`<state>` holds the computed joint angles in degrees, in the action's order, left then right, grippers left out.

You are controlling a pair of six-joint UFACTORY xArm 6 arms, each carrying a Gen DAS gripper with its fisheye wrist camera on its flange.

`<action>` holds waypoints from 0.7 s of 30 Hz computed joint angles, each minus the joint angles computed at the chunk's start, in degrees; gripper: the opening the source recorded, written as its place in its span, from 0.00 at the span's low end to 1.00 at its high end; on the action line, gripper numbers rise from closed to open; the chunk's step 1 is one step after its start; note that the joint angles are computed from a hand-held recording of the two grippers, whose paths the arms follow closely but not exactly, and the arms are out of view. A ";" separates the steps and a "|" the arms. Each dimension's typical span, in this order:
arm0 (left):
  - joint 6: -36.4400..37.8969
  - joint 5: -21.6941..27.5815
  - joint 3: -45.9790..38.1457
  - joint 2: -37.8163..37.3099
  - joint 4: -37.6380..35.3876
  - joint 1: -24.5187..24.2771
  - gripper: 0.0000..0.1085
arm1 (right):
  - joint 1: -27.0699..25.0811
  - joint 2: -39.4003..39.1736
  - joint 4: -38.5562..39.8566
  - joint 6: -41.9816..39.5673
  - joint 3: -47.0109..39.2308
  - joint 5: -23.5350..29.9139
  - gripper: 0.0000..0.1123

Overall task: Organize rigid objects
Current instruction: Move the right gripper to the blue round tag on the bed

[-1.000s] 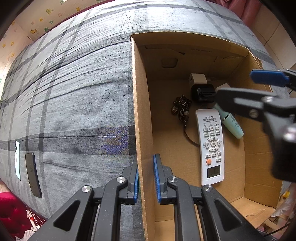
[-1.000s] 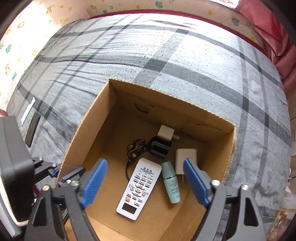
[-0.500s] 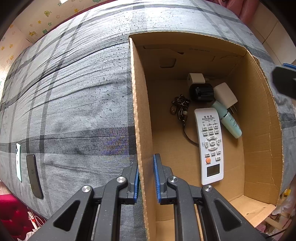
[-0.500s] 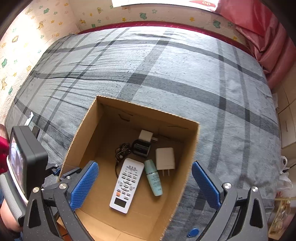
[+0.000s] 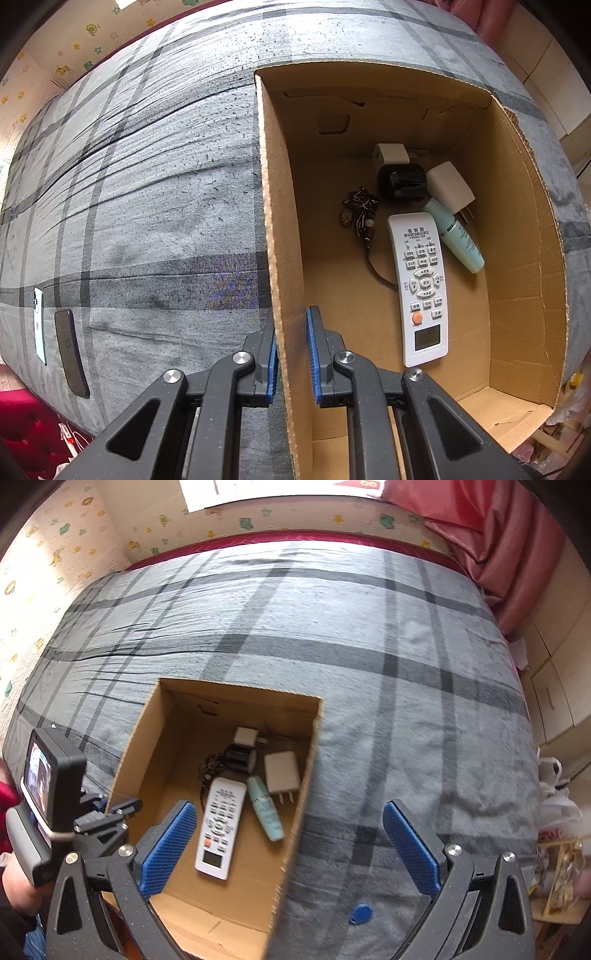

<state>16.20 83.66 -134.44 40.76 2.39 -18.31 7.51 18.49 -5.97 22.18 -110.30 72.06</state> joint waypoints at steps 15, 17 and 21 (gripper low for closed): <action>-0.25 0.07 -0.27 0.26 0.51 -0.18 0.13 | -4.46 -14.44 -1.49 3.81 22.11 -2.48 0.91; -0.23 -0.26 0.41 -0.15 0.65 -0.26 0.13 | -4.84 -15.93 -1.53 4.21 25.24 -3.47 0.92; -0.39 -0.25 0.38 -0.09 0.90 -0.39 0.13 | -5.03 -18.18 -1.79 5.23 30.72 -5.31 0.91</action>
<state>15.81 83.41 -134.07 40.68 3.29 -18.69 2.48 0.31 -7.76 27.41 -79.59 66.74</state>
